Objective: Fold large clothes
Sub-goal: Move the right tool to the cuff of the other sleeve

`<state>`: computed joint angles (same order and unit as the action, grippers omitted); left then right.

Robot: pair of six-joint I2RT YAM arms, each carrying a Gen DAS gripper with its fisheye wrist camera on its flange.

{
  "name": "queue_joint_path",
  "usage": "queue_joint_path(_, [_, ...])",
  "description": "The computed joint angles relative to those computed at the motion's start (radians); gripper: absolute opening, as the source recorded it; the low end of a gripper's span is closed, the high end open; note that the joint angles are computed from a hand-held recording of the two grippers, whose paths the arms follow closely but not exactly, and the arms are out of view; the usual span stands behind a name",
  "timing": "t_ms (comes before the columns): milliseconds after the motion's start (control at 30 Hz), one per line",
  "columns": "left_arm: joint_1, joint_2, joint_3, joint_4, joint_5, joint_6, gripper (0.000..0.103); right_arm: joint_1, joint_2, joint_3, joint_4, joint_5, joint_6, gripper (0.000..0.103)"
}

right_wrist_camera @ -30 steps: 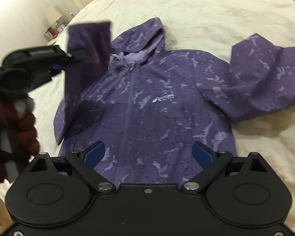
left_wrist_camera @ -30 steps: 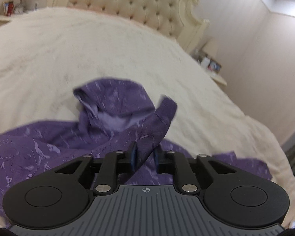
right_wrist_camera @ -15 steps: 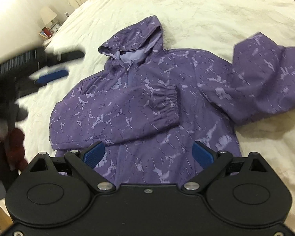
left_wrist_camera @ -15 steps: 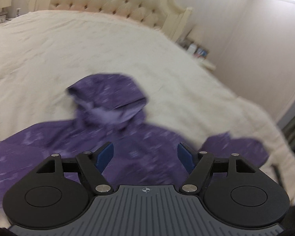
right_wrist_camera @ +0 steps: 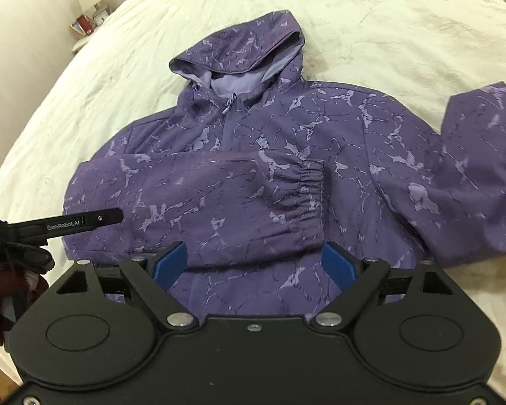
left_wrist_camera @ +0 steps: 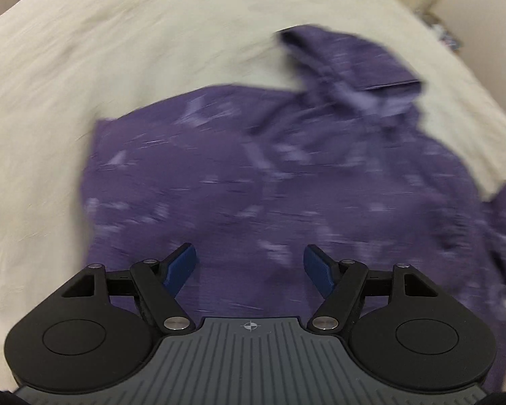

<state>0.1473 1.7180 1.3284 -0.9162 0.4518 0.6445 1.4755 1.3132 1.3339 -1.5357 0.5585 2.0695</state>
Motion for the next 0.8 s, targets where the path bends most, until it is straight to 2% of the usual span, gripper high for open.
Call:
queue_joint_path(167, [-0.025,0.038,0.004,0.067,-0.05,-0.023,0.07,-0.125,-0.079,-0.123,0.124,-0.04,-0.142,0.088])
queue_joint_path(300, [-0.032,0.032,0.0,0.072,-0.051,-0.046,0.071,-0.234,-0.144,-0.239,0.235,-0.083,-0.219,0.086])
queue_joint_path(467, [-0.024,0.036,0.02,0.048,-0.047,-0.037,0.071,-0.341,-0.213,-0.367,0.384,-0.156,-0.258,0.06])
queue_joint_path(500, [-0.021,0.035,0.032,0.034,-0.048,-0.037,0.071,-0.354,-0.206,-0.366,0.38,-0.169,-0.265,0.056])
queue_joint_path(567, [-0.018,0.021,0.048,0.018,-0.055,-0.056,0.071,-0.347,-0.175,-0.319,0.312,-0.153,-0.261,0.018])
queue_joint_path(633, [-0.006,-0.001,0.059,0.003,-0.024,-0.084,0.073,-0.288,-0.189,-0.279,0.251,-0.071,-0.229,0.015])
queue_joint_path(700, [0.004,-0.027,0.057,-0.003,-0.001,-0.098,0.079,-0.238,-0.167,-0.217,0.149,-0.016,-0.184,0.015])
queue_joint_path(733, [0.004,-0.038,0.051,-0.001,0.0,-0.1,0.082,-0.225,-0.152,-0.194,0.105,-0.013,-0.174,0.015])
queue_joint_path(800, [-0.003,-0.061,0.025,0.014,-0.016,-0.097,0.082,-0.229,-0.16,-0.21,0.099,-0.042,-0.18,0.016])
